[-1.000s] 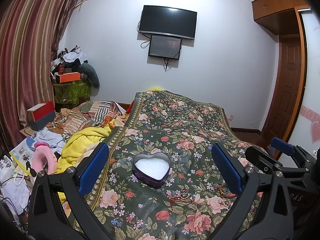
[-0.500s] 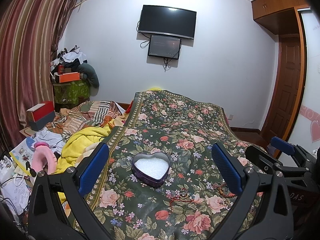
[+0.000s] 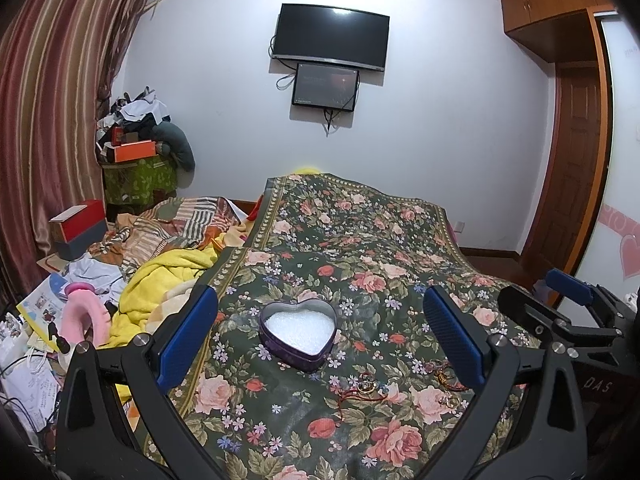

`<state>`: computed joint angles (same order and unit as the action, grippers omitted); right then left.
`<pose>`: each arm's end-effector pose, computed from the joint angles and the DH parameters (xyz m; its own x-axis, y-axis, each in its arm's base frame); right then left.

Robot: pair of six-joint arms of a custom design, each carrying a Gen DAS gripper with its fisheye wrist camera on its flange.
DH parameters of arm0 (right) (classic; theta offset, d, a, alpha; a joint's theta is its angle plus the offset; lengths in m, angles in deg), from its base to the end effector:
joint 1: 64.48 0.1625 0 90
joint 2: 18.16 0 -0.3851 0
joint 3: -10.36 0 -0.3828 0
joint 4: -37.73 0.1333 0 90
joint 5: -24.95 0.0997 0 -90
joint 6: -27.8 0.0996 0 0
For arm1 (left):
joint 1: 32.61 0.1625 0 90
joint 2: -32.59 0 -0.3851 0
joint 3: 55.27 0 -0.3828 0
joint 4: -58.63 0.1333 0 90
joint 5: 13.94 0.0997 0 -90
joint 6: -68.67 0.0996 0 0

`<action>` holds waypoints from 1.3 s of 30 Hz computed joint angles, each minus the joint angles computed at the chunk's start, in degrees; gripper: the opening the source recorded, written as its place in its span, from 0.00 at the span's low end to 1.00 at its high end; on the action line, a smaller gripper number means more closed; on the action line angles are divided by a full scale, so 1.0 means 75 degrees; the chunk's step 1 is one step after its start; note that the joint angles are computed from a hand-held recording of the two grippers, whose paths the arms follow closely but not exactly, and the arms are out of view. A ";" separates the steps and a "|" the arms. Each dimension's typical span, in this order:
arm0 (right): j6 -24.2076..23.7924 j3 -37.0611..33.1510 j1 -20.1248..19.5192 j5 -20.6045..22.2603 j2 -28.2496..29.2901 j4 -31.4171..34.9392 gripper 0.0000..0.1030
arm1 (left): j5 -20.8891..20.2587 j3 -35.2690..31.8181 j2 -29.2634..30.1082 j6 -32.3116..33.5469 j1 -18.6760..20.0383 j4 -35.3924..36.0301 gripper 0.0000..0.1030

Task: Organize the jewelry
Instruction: 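Move left tool to a ring by the red string while right tool reaches the pink-stone ring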

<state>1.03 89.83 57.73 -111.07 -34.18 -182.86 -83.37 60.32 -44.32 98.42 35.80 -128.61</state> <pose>0.3953 -0.5118 -0.0087 -0.7468 0.0224 0.6646 -0.6087 0.3794 -0.6968 -0.0340 -0.5432 0.3348 -0.7563 0.2978 -0.5825 0.6534 0.3885 -0.6498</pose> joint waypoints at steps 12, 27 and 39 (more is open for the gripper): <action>0.0695 0.0678 -0.0294 -0.0964 -0.0461 0.0664 1.00 | 0.0223 -0.0739 0.0479 -0.0151 0.0289 0.1878 1.00; 0.2383 0.2019 -0.0876 -0.0559 -0.1228 0.2534 0.98 | 0.0467 -0.0783 0.0991 0.0653 0.0530 0.3073 0.85; 0.2637 0.2266 -0.1185 -0.0037 -0.1476 0.2901 0.86 | 0.0091 -0.1601 0.1509 0.0239 0.0774 0.4326 0.46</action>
